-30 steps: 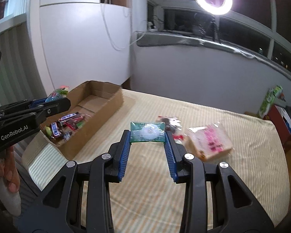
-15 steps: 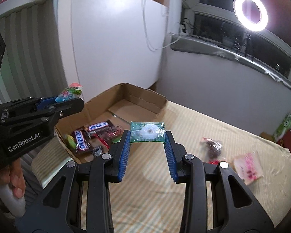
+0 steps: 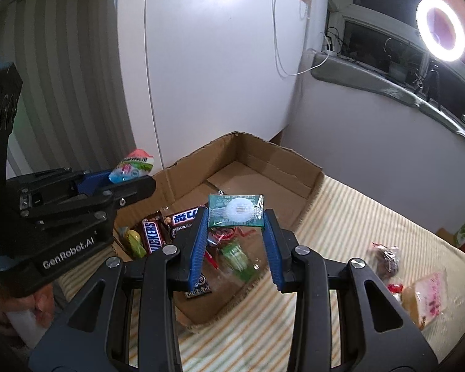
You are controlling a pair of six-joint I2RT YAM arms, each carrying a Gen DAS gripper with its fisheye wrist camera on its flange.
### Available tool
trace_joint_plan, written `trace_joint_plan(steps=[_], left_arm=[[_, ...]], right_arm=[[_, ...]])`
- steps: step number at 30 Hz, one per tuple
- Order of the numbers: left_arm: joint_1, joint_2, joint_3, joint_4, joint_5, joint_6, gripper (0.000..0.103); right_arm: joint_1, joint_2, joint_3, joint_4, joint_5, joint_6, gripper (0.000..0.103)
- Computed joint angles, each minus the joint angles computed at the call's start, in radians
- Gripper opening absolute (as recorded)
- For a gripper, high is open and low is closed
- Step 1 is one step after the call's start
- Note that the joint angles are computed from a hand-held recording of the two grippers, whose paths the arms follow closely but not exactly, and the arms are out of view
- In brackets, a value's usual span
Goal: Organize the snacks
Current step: 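Open both tools to drop the round candy and green packet into the box, then move both open tools back toward the remaining snacks on the bed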
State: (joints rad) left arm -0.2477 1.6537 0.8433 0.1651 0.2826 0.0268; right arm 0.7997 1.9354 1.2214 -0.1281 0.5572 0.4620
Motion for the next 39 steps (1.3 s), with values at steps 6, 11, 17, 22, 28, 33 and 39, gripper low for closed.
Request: trace_joint_plan(steps=[6, 11, 17, 22, 28, 33, 39], left_arm=[[0.016, 0.055, 0.031, -0.011, 0.016, 0.000, 0.023], [0.002, 0.065, 0.030, 0.000, -0.031, 0.000, 0.043], [0.010, 0.054, 0.023, -0.001, -0.042, -0.004, 0.051], [0.003, 0.028, 0.002, 0.010, -0.049, 0.000, 0.055], [-0.006, -0.019, -0.022, 0.006, -0.051, 0.002, 0.056], [-0.015, -0.052, -0.042, 0.006, -0.055, 0.001, 0.057], [-0.030, -0.076, -0.056, 0.008, -0.070, 0.001, 0.060]], right_arm=[[-0.021, 0.040, 0.020, 0.034, -0.024, -0.024, 0.046], [-0.031, 0.015, -0.026, 0.052, -0.006, -0.006, 0.056], [-0.033, -0.022, -0.071, 0.057, 0.006, 0.019, 0.056], [-0.016, -0.046, -0.090, 0.045, 0.023, 0.035, 0.056], [0.003, -0.088, -0.120, 0.029, 0.052, 0.056, 0.056], [0.018, -0.117, -0.141, 0.013, 0.073, 0.078, 0.056], [0.028, -0.147, -0.170, 0.011, 0.090, 0.091, 0.056]])
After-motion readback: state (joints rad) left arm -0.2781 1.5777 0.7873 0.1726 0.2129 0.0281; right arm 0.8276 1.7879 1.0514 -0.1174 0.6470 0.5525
